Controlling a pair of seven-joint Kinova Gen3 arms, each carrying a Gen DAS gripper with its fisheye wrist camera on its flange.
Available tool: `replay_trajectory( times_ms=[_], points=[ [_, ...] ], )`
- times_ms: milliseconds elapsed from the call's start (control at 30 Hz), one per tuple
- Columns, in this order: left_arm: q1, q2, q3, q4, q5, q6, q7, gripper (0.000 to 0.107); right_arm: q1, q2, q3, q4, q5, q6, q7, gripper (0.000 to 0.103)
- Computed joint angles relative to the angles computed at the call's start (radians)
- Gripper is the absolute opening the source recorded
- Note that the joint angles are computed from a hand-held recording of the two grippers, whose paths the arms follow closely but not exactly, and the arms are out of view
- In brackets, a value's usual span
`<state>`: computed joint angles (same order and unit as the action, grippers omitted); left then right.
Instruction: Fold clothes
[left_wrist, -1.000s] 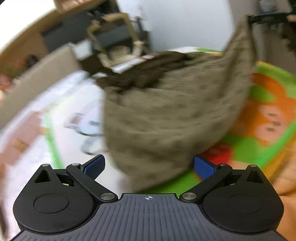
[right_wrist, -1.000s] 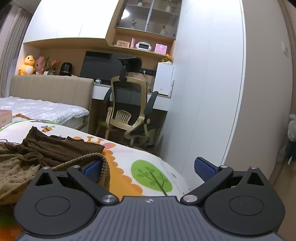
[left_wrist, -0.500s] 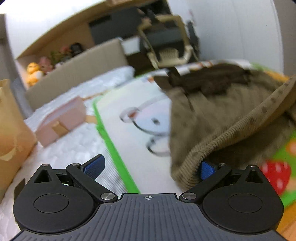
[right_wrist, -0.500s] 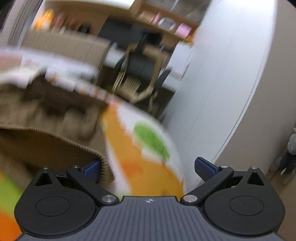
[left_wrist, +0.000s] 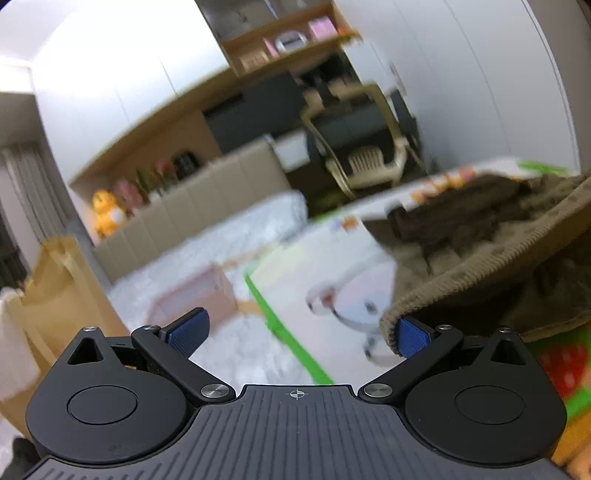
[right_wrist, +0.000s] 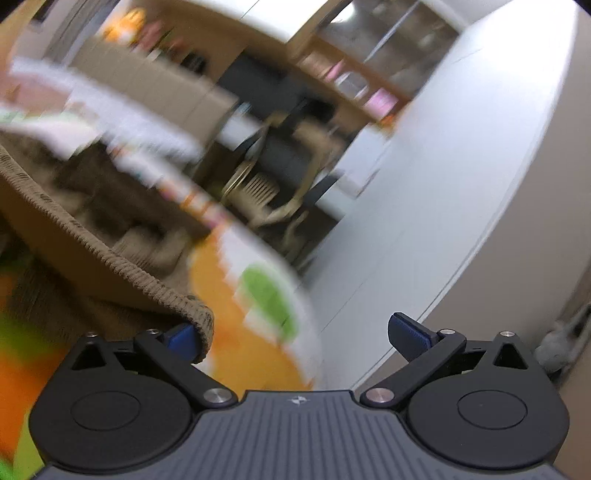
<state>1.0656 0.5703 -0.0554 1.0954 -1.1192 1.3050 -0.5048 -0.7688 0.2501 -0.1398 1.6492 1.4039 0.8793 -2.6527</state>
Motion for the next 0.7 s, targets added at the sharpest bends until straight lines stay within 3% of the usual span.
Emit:
replay_trajectory(
  times_ms=[133, 200, 267, 367, 500, 633, 700],
  points=[
    [-0.052, -0.04, 0.062, 0.06, 0.137, -0.06, -0.028, 0.103, 0.165, -0.032, -0.148, 0.036, -0.162, -0.075, 0.11, 0.102],
    [-0.07, -0.059, 0.081, 0.092, 0.183, -0.105, -0.037, 0.103, 0.2, -0.053, -0.184, 0.06, -0.201, -0.092, 0.122, 0.102],
    [-0.083, -0.086, 0.092, 0.121, 0.202, -0.168, -0.046, 0.103, 0.281, -0.079, -0.265, 0.083, -0.205, -0.123, 0.113, 0.103],
    [-0.057, -0.131, 0.036, 0.167, 0.233, -0.29, -0.048, 0.103, 0.386, -0.122, -0.359, 0.124, -0.167, -0.197, 0.052, 0.103],
    [-0.128, -0.155, 0.076, 0.186, 0.226, -0.452, 0.03, 0.103, 0.543, -0.131, -0.469, 0.11, -0.116, -0.353, -0.103, 0.103],
    [-0.29, -0.135, 0.215, 0.165, 0.216, -0.615, 0.142, 0.103, 0.727, -0.012, -0.631, -0.018, -0.261, -0.48, -0.118, 0.103],
    [-0.335, -0.103, 0.226, 0.136, 0.269, -0.695, 0.156, 0.103, 0.789, 0.081, -0.724, -0.086, -0.343, -0.49, -0.102, 0.103]
  ],
)
